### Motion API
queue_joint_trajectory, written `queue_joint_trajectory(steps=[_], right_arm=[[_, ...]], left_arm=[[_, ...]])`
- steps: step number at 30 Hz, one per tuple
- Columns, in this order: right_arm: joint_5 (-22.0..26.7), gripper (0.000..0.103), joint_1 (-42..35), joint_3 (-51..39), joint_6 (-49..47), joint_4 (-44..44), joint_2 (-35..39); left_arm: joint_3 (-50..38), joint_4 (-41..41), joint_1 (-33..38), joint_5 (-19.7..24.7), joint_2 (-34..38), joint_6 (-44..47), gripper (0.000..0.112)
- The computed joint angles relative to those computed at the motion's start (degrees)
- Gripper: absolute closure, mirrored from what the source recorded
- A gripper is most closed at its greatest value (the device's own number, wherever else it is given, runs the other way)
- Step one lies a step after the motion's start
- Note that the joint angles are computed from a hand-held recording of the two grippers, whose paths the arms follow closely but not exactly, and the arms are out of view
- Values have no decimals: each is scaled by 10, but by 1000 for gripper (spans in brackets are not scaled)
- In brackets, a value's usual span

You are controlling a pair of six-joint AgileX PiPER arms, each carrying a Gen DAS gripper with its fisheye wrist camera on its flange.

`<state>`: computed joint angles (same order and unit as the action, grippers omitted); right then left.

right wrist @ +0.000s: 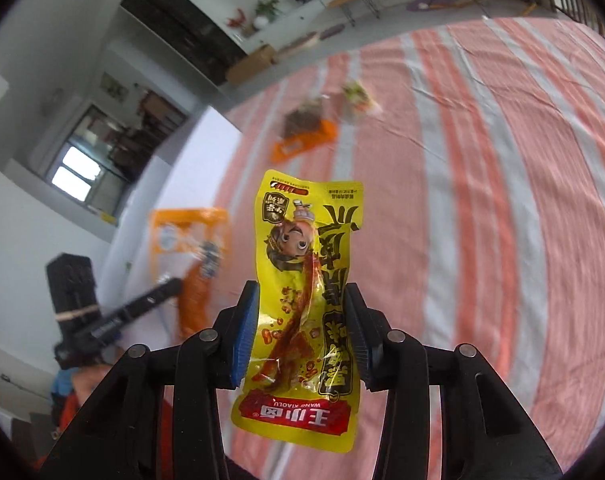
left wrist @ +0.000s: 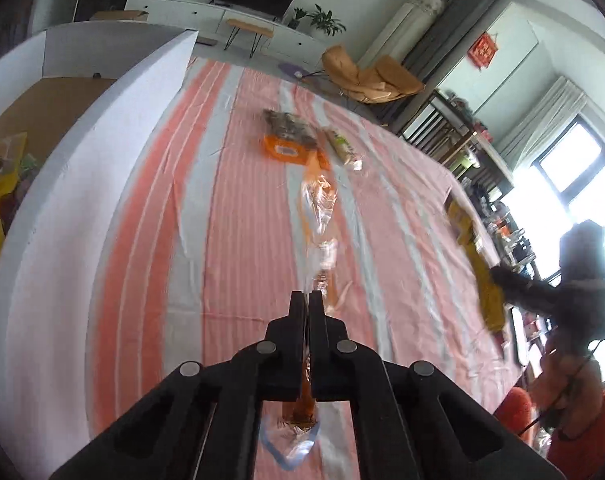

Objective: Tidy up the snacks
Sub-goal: 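Carry both bags over the white box and open both tools to drop them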

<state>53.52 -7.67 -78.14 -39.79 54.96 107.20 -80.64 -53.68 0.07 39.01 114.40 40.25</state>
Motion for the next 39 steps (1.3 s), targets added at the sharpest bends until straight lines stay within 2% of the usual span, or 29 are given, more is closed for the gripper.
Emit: queue_joint_trajectory(steps=[7, 13, 18, 22, 26, 27, 28, 30, 31, 32, 34, 37, 39], right_arm=[[13, 59, 26, -6, 1, 41, -13], [36, 59, 27, -11, 2, 68, -13], [51, 59, 47, -45, 18, 84, -25], [58, 59, 110, -141, 67, 83, 2], [52, 59, 212, -298, 146, 68, 81], [49, 59, 235, -334, 163, 61, 103], [46, 58, 265, -384, 189, 51, 133], [37, 50, 312, -471, 239, 23, 190], [38, 42, 331, -518, 273, -10, 218], [38, 31, 347, -552, 302, -42, 239], [26, 25, 361, -552, 313, -64, 250], [-31, 18, 344, -411, 233, -38, 191], [-63, 17, 322, -340, 211, -48, 161]], left_arm=[[39, -79, 24, 8, -9, 65, 112], [61, -163, 60, 54, -43, 110, 112], [51, -210, 145, 124, -88, 114, 112], [-17, -152, 227, 149, -101, 63, 112], [-92, -53, 282, 144, -79, 4, 112], [-104, -12, 286, 121, -74, -22, 112], [-108, 26, 290, 94, -73, -45, 106], [-126, 108, 295, 58, -57, -102, 67], [-134, 138, 299, 48, -47, -125, 30], [-119, 145, 303, 22, -49, -126, 21], [-75, 124, 313, -22, -67, -91, 20], [-21, 71, 316, -54, -91, -39, 20], [2, 23, 310, -47, -103, -1, 20]])
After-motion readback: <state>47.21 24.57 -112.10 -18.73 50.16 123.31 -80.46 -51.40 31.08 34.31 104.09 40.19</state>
